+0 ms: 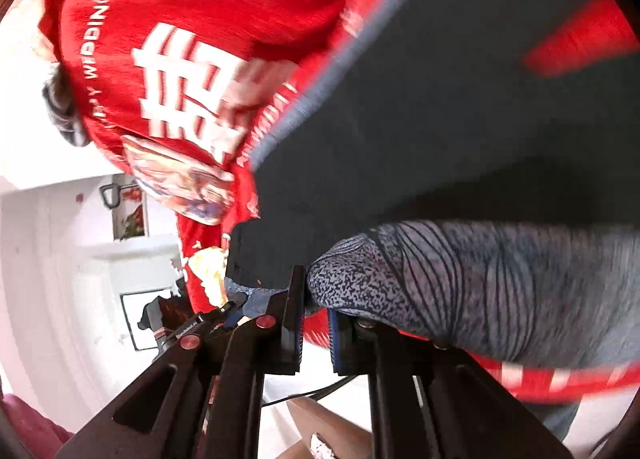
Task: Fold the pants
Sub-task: 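Grasp the waistband with both grippers and lift it off the bedspread, then carry the waistband with both grippers over toward the trouser hems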
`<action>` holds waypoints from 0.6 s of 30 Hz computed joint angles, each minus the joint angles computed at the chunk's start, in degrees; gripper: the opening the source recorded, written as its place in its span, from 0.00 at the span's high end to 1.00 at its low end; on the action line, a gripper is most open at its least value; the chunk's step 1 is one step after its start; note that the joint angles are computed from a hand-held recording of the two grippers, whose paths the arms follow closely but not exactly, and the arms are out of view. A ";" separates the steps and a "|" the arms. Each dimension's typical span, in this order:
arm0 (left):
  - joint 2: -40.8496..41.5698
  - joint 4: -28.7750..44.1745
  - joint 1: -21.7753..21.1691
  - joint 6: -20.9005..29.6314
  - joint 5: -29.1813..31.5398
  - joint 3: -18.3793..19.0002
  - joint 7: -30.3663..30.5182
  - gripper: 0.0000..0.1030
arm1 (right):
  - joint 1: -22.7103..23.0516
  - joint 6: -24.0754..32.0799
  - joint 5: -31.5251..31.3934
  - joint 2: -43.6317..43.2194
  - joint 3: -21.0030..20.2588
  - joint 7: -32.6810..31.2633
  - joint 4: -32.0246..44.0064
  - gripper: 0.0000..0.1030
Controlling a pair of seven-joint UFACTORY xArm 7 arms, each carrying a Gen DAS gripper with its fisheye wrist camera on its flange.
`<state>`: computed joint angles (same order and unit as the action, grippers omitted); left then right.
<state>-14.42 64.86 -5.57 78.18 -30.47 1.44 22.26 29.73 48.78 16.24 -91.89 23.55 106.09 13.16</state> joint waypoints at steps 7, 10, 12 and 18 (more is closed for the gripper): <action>15.03 8.84 -6.49 -20.93 5.67 -8.20 -5.64 0.71 | -9.38 -7.79 -9.41 11.81 -29.72 -31.38 -1.05 0.90; 20.13 9.83 -9.66 -29.60 16.97 -9.57 -15.64 0.29 | -12.35 -11.11 -9.40 19.04 -37.57 -39.46 -2.49 0.86; 22.17 11.37 -10.23 -29.98 19.77 -9.38 -19.94 0.26 | -13.59 -11.74 -8.72 23.29 -40.83 -43.25 -3.08 0.85; 19.06 13.43 -10.04 -25.50 23.73 -9.41 -18.43 0.26 | -16.37 -14.51 -3.46 25.04 -39.12 -44.49 -4.33 0.55</action>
